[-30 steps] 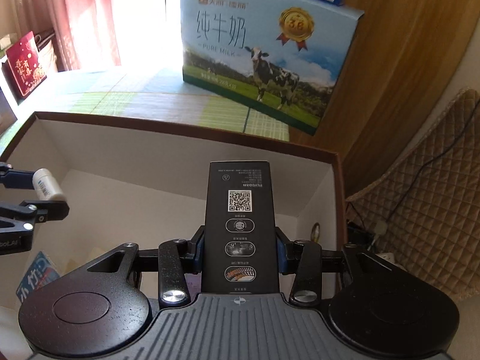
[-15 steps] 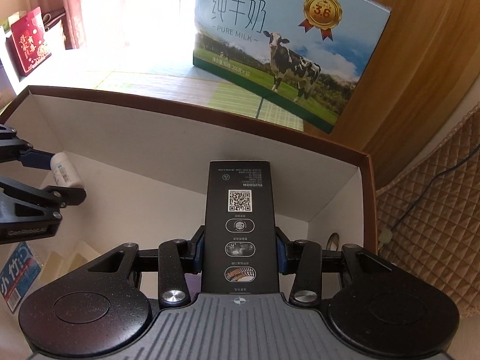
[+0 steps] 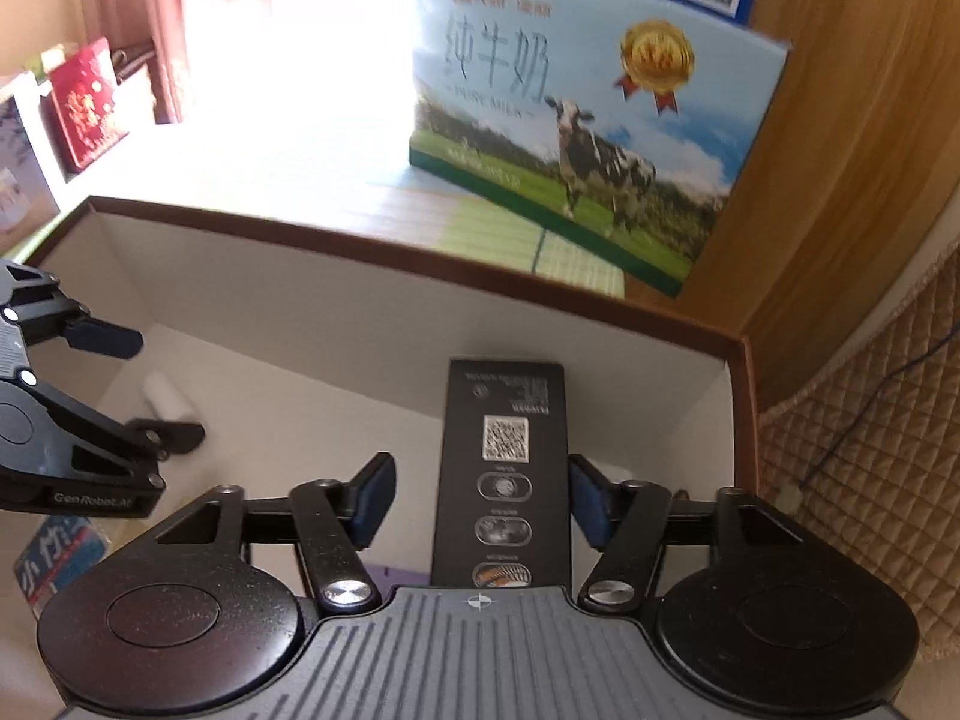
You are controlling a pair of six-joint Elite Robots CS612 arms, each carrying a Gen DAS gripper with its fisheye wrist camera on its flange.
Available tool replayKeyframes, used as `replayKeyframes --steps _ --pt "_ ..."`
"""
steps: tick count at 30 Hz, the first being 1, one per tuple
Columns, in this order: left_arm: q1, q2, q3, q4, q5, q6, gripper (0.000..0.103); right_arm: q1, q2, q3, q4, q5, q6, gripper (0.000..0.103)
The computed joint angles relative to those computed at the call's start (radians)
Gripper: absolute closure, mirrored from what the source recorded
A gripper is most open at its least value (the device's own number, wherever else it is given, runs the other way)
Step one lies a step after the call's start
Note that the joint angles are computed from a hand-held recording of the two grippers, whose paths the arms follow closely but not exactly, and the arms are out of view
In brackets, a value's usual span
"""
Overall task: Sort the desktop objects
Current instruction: 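Open both grippers to drop the pill bottle and black box inside, then withdraw both grippers from the box back over the tablecloth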
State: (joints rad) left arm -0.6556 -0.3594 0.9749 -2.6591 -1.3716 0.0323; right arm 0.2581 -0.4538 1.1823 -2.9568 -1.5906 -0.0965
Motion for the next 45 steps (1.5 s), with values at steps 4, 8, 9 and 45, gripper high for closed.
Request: replayKeyframes --steps 4,8,9,45 --pt "0.003 -0.026 0.038 -0.033 -0.015 -0.017 0.039 0.001 -0.017 0.030 -0.051 0.005 0.017 0.026" --pt "0.005 -0.060 0.093 -0.090 -0.021 -0.030 0.033 0.000 -0.039 0.070 -0.108 0.022 0.043 0.016" --pt "0.005 -0.068 0.108 -0.107 -0.021 -0.034 0.033 0.001 -0.045 0.079 -0.120 0.024 0.048 0.015" --pt "-0.031 -0.359 0.641 -0.561 0.067 -0.250 0.013 0.065 -0.236 0.455 -0.450 0.065 0.267 0.002"
